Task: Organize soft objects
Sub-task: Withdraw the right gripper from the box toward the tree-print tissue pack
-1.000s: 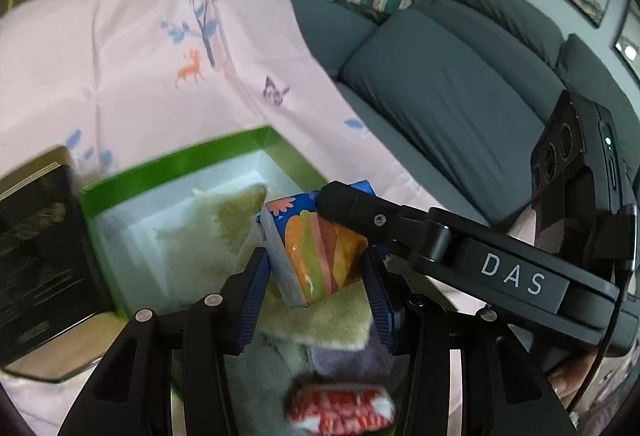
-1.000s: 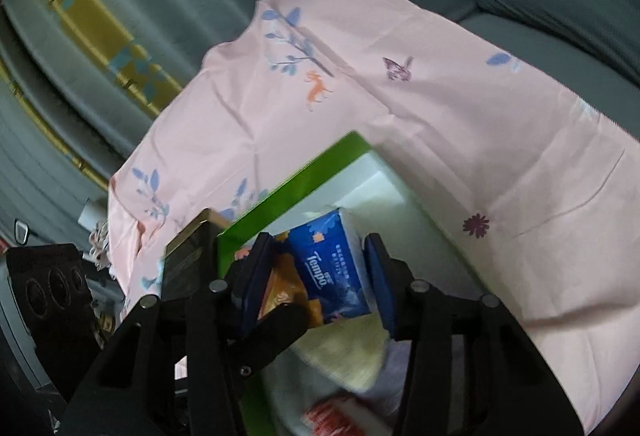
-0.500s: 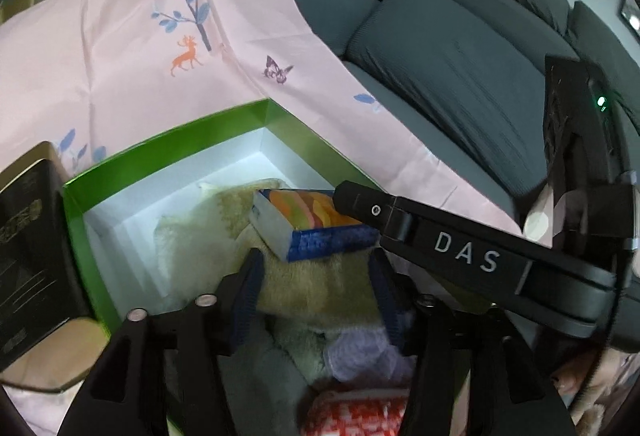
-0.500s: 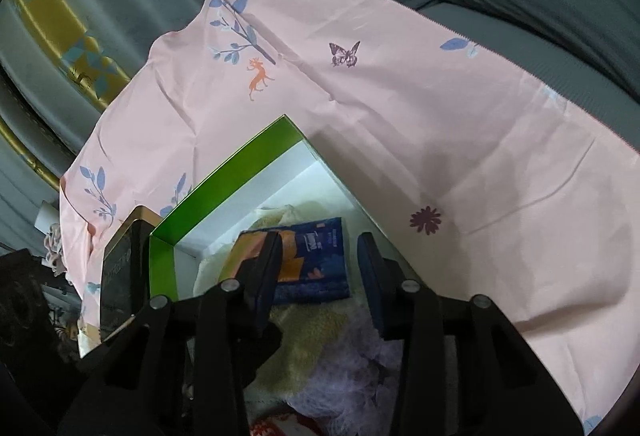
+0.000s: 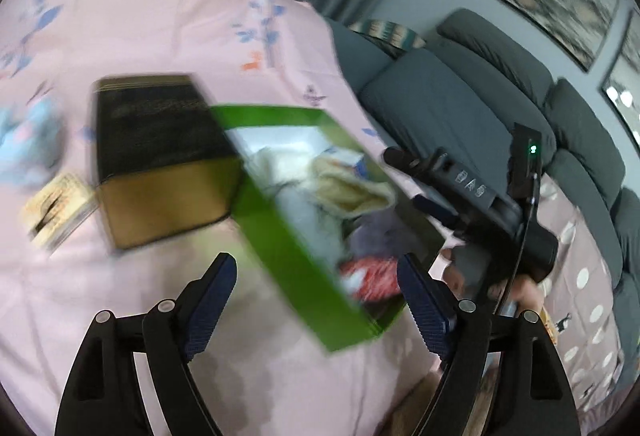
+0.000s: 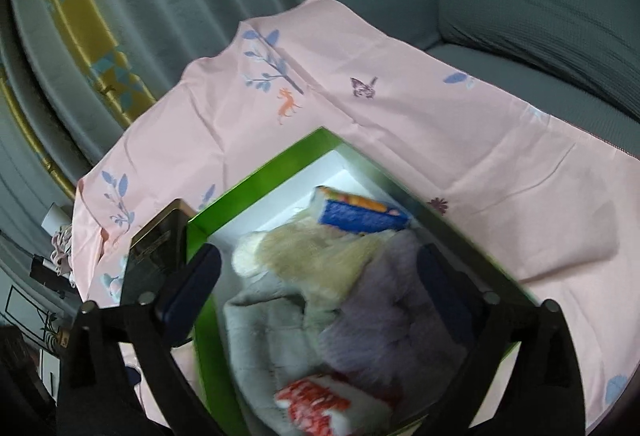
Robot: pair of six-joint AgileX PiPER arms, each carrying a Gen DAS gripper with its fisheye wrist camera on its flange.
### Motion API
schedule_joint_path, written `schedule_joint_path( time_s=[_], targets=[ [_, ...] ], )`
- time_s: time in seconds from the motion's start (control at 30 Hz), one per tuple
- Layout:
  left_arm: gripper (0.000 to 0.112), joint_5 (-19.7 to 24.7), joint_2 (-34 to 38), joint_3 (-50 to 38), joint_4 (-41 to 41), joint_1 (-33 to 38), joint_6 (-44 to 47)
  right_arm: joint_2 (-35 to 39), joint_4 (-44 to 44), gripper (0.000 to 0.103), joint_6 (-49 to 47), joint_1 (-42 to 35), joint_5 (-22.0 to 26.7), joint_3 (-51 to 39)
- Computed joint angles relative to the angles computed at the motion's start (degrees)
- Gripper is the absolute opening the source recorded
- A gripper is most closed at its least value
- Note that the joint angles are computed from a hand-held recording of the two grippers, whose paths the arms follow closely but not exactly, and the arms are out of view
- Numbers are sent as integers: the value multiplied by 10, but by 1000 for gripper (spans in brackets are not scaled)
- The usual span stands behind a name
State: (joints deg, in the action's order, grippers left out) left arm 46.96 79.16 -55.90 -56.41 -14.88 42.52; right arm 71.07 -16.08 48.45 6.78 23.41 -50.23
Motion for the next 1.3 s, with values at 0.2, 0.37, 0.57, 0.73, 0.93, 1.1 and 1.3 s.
schedule_joint_path(
  time_s=[0.2, 0.37, 0.57, 0.73, 0.93, 1.1, 1.3],
  targets=[
    [87, 68, -70, 59, 47, 156, 22, 18, -135, 101, 138, 77, 32, -13],
    [97, 91, -112, 117, 43, 346, 130, 32, -175, 101, 197, 129, 35, -16],
    [99, 97, -58, 142, 19, 489, 184, 76, -252, 101, 267, 229, 96, -60],
    [99, 81, -55, 145, 25, 511, 193, 134, -215, 101, 254, 300, 120, -124],
    [99, 66, -52, 146, 30, 521, 197, 275, -96, 101, 212, 349, 153, -273],
    [99, 97, -31, 121, 38, 563, 200, 415, -13, 100, 190, 370, 262, -460],
    [99, 135, -9, 96, 23, 616, 208, 580, -52, 96, 235, 380, 413, -711]
  ],
)
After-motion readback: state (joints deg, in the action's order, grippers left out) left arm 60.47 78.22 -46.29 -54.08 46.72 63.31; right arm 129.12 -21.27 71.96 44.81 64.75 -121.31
